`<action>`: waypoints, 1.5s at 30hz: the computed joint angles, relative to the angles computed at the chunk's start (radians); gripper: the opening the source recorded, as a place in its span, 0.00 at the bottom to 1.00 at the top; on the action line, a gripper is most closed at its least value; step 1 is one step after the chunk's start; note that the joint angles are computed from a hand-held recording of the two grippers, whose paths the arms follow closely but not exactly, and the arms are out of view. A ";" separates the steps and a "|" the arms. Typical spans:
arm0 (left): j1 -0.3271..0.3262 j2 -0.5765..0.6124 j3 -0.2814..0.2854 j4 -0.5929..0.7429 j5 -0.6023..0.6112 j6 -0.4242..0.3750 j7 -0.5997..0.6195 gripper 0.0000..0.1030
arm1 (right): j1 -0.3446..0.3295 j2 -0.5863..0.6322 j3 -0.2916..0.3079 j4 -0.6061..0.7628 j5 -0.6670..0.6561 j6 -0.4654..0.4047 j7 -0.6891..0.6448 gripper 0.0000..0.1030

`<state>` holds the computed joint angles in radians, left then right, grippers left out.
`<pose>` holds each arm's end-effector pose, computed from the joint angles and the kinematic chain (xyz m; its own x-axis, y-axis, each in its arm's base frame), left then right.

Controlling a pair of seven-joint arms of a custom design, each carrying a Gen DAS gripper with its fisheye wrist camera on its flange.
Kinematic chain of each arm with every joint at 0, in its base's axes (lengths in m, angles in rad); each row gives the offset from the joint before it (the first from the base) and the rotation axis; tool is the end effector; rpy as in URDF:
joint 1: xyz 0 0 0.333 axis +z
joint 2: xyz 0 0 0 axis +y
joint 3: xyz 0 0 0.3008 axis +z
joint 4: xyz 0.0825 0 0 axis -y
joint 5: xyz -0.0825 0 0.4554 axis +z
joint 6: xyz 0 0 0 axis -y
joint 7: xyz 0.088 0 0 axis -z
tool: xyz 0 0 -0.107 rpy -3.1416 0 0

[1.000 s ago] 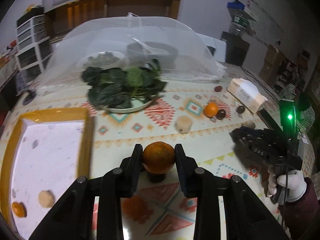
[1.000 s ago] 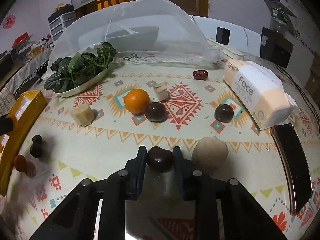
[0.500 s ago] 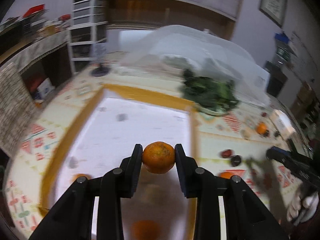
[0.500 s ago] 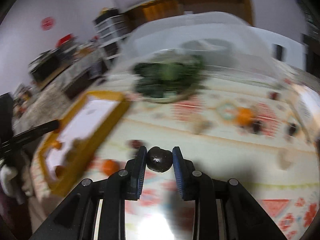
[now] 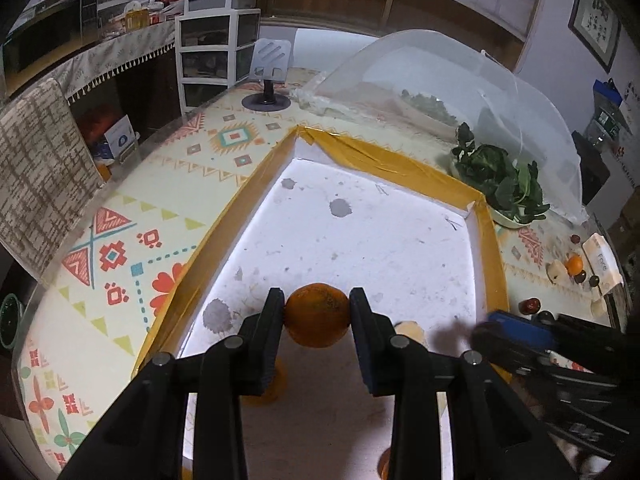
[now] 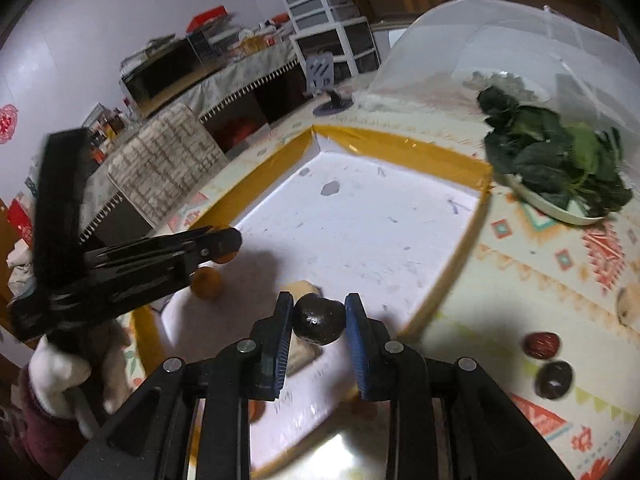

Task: Organize fruits
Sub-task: 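Carry the orange and plum over the white tray and open both tools, then move the left tool to another orange while the right tool approaches a beige cylinder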

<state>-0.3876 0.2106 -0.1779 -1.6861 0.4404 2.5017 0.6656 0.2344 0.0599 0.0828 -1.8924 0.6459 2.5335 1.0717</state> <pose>0.6230 -0.3878 0.5061 0.0219 -0.9846 0.1732 -0.7849 -0.1242 -0.6071 0.6533 0.2065 0.4923 0.4571 -0.8352 -0.3058 -0.7647 -0.1935 -0.6146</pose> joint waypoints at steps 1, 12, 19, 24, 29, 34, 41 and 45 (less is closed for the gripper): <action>-0.001 -0.003 0.000 -0.003 0.001 0.004 -0.005 0.32 | 0.000 0.006 -0.001 0.006 -0.003 -0.002 0.003 0.29; 0.017 -0.096 -0.014 -0.101 0.014 0.071 -0.109 0.75 | -0.002 -0.033 0.008 -0.034 0.029 0.091 -0.020 0.46; 0.022 -0.191 -0.051 -0.179 0.174 0.153 -0.282 0.87 | 0.038 -0.214 -0.045 -0.213 0.015 0.331 -0.052 0.74; 0.018 -0.183 -0.101 -0.162 0.113 0.167 -0.212 0.87 | 0.030 -0.376 -0.076 -0.416 -0.087 0.629 -0.001 1.00; -0.043 -0.127 -0.116 -0.068 0.211 0.103 -0.194 0.87 | -0.177 -0.498 -0.028 -0.520 -0.215 0.550 0.159 1.00; -0.102 -0.048 -0.106 0.015 0.182 0.119 -0.117 0.87 | -0.371 -0.572 0.010 -0.597 -0.354 0.479 0.306 1.00; -0.167 0.098 -0.086 0.149 0.009 0.075 0.047 0.87 | -0.415 -0.619 -0.076 -0.678 -0.457 0.405 0.379 1.00; -0.218 0.158 -0.052 0.211 -0.005 0.017 0.074 0.86 | -0.356 -0.628 -0.157 -0.702 -0.478 0.389 0.380 1.00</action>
<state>-0.6054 0.3682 -0.2300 -1.4749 0.4359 2.5185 0.7393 -0.1213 -0.5685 -0.0746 -2.5949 0.1678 2.9223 1.4515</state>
